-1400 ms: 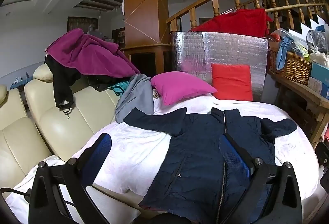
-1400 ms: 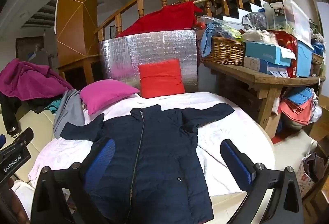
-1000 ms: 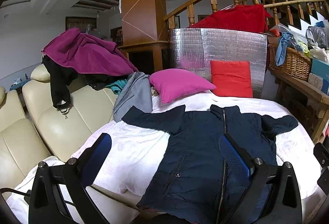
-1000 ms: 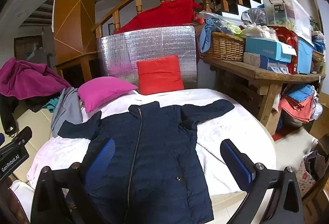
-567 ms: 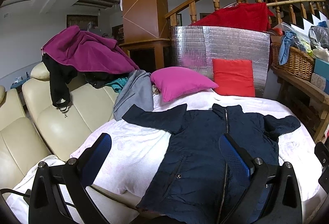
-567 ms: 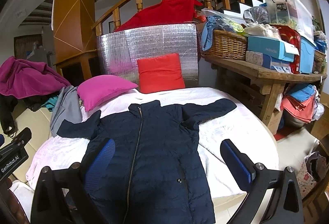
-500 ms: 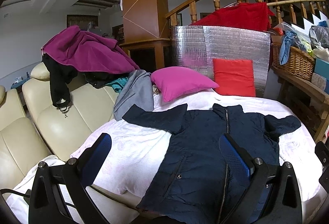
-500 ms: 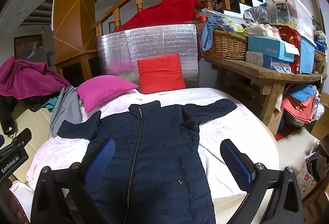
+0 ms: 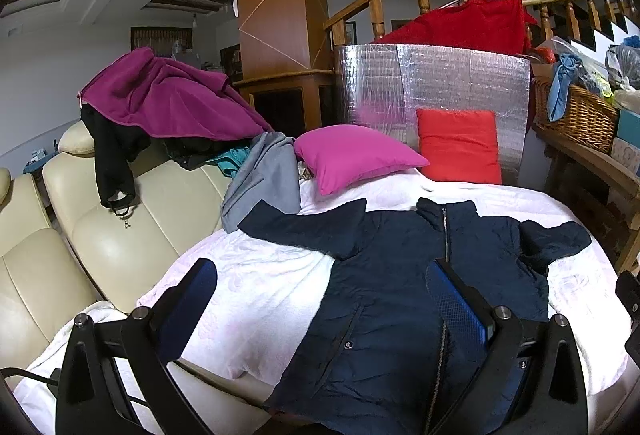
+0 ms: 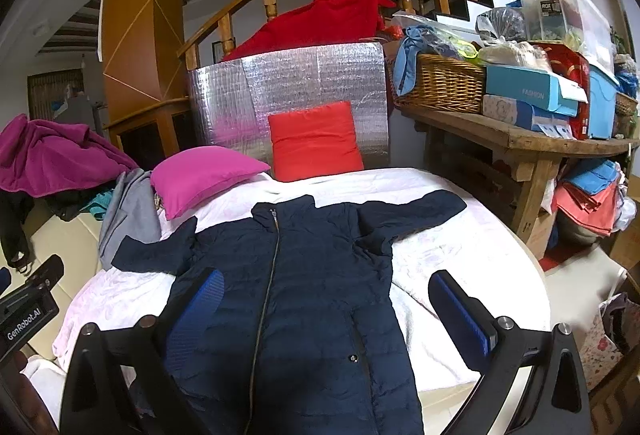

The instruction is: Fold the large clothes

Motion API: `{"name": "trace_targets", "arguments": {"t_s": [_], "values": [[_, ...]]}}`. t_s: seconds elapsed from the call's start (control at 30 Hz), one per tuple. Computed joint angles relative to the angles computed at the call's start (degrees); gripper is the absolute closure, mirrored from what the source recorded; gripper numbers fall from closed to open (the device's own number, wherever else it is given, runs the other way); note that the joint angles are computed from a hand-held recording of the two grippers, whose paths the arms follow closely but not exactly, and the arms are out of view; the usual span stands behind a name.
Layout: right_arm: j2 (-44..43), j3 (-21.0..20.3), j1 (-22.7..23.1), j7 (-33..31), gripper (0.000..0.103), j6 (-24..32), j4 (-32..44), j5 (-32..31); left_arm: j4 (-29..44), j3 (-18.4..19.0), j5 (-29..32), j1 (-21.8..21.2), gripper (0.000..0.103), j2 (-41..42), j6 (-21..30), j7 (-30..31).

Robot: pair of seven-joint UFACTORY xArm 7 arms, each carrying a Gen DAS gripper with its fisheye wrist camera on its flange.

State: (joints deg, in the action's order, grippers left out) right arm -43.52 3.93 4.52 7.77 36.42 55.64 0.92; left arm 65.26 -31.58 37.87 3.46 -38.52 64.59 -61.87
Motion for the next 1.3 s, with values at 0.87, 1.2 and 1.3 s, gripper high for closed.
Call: {"name": "trace_targets", "arguments": {"t_s": [0.87, 1.2, 1.3], "values": [[25.6, -13.9, 4.7, -16.1, 0.000, -3.8, 12.4, 15.2, 15.2, 8.8, -1.0, -5.8, 0.000, 35.2, -6.3, 0.9], [65.0, -19.2, -8.4, -22.3, 0.000, 17.8, 47.0, 55.2, 35.0, 17.5, -1.1, -13.2, 0.000, 60.6, -4.4, -1.3], [75.8, -16.1, -13.0, -16.3, 0.001, 20.5, 59.1, 58.4, 37.4, 20.4, 0.8, -16.2, 0.000, 63.1, -3.0, -0.4]]}}
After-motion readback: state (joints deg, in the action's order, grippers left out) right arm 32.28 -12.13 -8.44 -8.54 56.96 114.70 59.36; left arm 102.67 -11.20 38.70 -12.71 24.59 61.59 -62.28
